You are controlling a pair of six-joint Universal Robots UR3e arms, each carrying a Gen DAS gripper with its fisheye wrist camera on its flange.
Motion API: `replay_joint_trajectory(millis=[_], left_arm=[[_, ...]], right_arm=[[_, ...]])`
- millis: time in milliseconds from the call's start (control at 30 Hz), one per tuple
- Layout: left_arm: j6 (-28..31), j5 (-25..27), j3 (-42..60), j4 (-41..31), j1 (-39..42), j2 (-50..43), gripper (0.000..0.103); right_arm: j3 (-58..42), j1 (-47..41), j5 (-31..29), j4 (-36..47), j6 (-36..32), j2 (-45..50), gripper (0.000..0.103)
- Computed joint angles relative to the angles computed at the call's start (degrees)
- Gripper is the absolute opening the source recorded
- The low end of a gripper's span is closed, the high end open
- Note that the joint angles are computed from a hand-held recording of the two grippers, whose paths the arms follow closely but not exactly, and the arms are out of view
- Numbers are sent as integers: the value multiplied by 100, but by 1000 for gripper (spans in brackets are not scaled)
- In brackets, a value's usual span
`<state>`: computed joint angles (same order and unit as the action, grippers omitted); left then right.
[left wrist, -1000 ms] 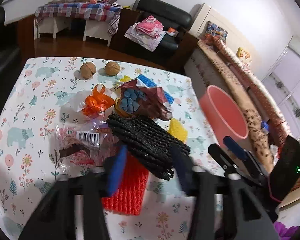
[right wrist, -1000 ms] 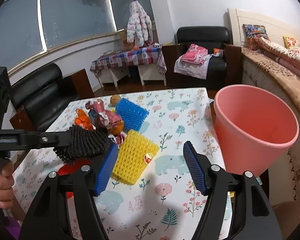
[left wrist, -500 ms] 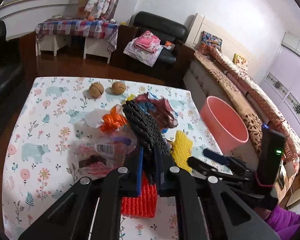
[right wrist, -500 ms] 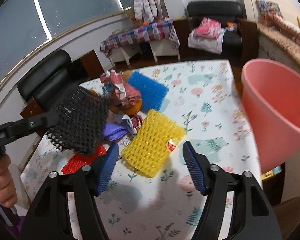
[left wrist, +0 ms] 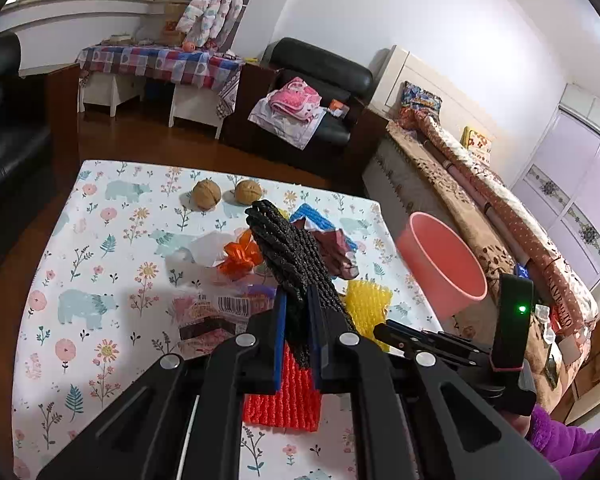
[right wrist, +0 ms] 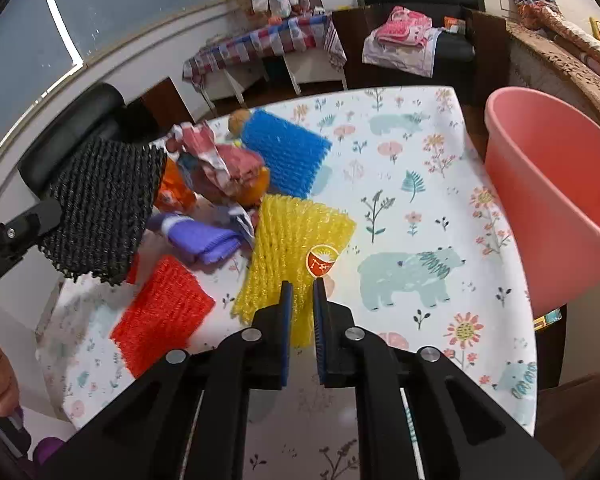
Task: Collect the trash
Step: 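Carry both nets to the pink bucket and open both tools to drop them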
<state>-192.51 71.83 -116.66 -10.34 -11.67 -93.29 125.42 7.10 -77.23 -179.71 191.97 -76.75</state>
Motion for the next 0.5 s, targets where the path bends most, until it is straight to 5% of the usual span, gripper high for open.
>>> replay_joint_trajectory(millis=[300,500], left_arm=[[-149,22,391,133,-305,-46,9],[-99,287,1623,-65,-983,-875,9]], right_arm=[[846,-439,-130,-864,-74,-1071,10],[1386,-1381,107,-1023,-155,-1890,10]])
